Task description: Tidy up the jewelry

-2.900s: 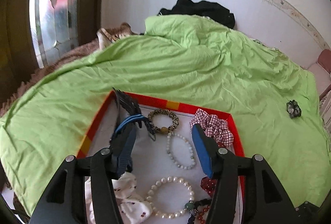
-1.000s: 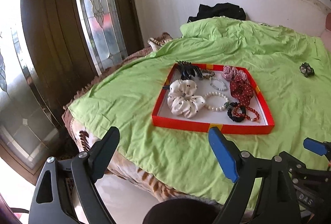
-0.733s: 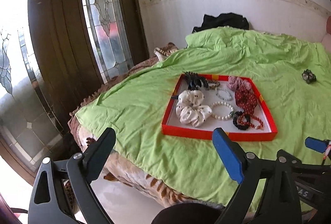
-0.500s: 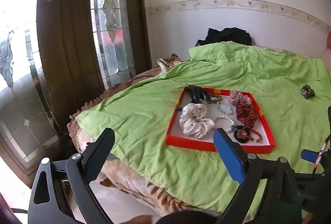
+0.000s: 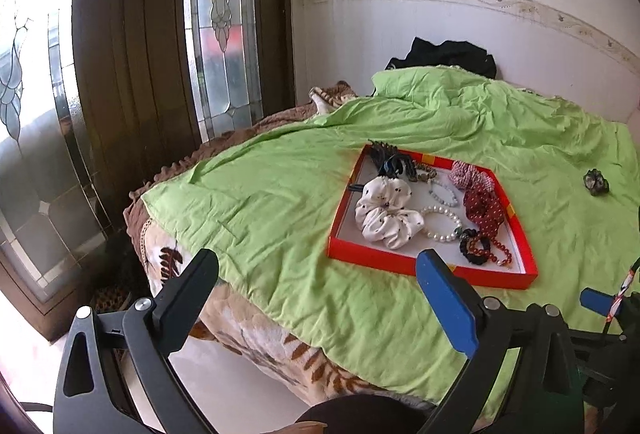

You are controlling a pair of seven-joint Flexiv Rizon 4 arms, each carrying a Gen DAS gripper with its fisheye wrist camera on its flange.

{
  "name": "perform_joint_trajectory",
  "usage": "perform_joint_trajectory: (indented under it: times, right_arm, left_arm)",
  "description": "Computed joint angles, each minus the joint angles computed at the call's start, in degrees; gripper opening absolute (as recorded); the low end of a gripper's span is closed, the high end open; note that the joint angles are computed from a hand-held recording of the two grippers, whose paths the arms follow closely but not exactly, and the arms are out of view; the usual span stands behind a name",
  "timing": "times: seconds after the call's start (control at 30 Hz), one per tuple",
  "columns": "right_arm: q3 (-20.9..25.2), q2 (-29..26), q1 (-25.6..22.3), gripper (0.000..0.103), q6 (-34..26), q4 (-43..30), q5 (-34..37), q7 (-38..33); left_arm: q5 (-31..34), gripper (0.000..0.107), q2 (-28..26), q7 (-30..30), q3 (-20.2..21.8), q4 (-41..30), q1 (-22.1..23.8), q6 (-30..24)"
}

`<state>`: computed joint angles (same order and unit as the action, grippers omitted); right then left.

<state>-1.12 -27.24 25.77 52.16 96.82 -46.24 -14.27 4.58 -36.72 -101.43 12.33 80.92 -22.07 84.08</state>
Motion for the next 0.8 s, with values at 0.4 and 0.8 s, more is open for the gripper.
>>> perform_joint_trajectory:
  times: [0.4,0.8]
  right_arm:
    - [-0.32,-2.28,0.85,0.083,-1.77,-3.74,1.50,-2.16]
    - [-0.78,-3.03,1.01,0.084,-2.05,-4.27,0.65,-1.06]
  left_arm:
    - [0.86,0.099,-1.18,1.16,-1.75,-2.09,1.05,-4.44]
    - [0.94,0.099,-2.24,1.43,-3.56,-4.29,2.26,-8.59]
